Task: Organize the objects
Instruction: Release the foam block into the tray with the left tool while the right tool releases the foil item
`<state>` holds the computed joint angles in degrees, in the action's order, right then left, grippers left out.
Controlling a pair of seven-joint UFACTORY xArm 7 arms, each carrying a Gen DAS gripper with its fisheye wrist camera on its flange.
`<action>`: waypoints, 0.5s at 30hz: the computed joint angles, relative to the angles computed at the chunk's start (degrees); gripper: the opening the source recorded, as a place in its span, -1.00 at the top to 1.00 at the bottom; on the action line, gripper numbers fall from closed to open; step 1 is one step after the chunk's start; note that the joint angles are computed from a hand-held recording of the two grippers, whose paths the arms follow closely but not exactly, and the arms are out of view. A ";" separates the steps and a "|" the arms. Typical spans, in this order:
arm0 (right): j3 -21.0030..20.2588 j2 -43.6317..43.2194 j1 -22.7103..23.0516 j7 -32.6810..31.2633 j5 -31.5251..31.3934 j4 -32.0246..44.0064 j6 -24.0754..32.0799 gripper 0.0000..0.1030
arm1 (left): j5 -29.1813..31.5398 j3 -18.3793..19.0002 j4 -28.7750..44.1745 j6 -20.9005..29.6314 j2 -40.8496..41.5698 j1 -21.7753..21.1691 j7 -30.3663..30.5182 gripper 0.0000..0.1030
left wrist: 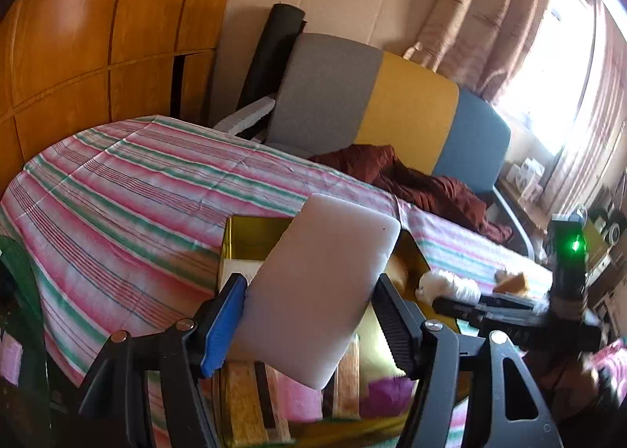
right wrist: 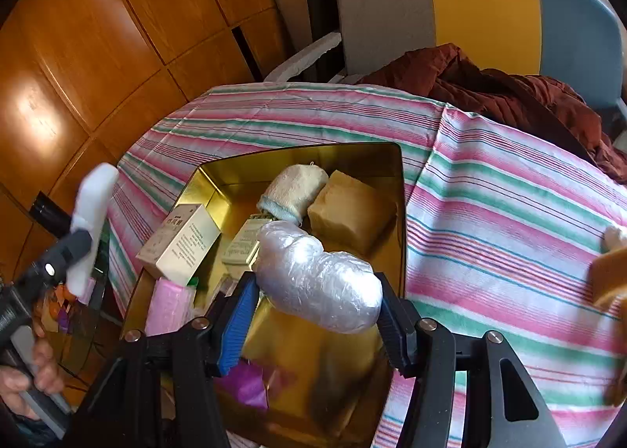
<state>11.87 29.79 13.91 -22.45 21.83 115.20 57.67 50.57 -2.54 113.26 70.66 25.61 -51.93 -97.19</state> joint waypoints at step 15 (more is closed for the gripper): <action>-0.17 3.67 1.77 4.53 -2.64 3.12 -1.78 -0.95 | -9.67 2.26 1.63 -8.79 2.53 7.73 2.32 -0.56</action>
<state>11.71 33.46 15.68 -17.93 19.18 118.32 55.89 40.90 -0.27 114.89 61.86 28.14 -44.21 -94.88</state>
